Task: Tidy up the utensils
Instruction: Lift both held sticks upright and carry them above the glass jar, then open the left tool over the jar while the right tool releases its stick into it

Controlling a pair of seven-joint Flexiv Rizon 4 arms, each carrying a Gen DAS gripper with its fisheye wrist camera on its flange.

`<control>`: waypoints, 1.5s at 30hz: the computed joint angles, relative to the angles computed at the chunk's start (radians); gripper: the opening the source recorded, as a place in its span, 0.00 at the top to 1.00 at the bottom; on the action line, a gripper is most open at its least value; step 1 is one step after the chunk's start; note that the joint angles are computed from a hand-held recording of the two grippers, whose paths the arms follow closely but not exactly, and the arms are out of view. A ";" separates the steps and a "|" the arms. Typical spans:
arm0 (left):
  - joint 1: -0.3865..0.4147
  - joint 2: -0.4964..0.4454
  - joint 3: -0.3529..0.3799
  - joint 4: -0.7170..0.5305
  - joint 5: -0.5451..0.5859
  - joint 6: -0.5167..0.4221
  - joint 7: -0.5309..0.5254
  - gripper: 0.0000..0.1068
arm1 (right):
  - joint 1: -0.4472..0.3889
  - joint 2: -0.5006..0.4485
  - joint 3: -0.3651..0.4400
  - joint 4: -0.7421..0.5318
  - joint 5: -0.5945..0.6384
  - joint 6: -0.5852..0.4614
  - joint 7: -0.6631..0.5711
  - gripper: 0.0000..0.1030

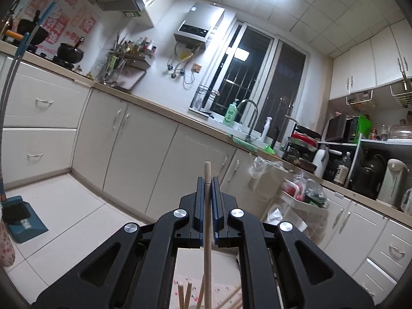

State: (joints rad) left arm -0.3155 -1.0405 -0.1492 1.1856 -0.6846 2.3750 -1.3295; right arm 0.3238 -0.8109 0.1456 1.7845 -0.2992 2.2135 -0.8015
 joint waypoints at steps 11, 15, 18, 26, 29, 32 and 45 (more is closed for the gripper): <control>-0.044 -0.135 -0.006 -0.188 -0.115 0.021 0.168 0.95 | -0.005 -0.018 0.002 -0.011 -0.006 -0.014 0.007 0.94; -0.043 -0.141 -0.020 -0.166 -0.121 0.039 0.195 0.95 | -0.002 -0.016 0.003 -0.010 -0.002 -0.017 0.009 0.94; -0.043 -0.141 -0.023 -0.149 -0.117 0.056 0.214 0.95 | -0.002 -0.018 0.004 -0.013 -0.004 -0.019 0.009 0.94; -0.030 -0.097 -0.032 -0.033 -0.085 0.070 0.213 0.95 | 0.007 -0.017 -0.003 -0.015 0.018 0.004 0.010 0.94; -0.023 -0.059 -0.027 0.043 -0.058 0.080 0.196 0.93 | 0.019 -0.010 -0.010 -0.020 0.039 0.020 0.005 0.94; -0.008 -0.013 -0.022 0.125 -0.012 0.074 0.164 0.85 | 0.032 -0.005 -0.015 -0.034 0.053 0.028 0.001 0.94; 0.018 0.134 0.018 0.362 0.050 0.129 0.071 0.31 | 0.167 -0.059 -0.092 -0.285 0.221 0.052 -0.043 0.94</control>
State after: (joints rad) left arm -0.2974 -0.9060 -0.1316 1.5475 -0.6344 2.5038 -1.2580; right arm 0.4905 -0.8699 0.0540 1.4994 -0.0784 2.2657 -0.8442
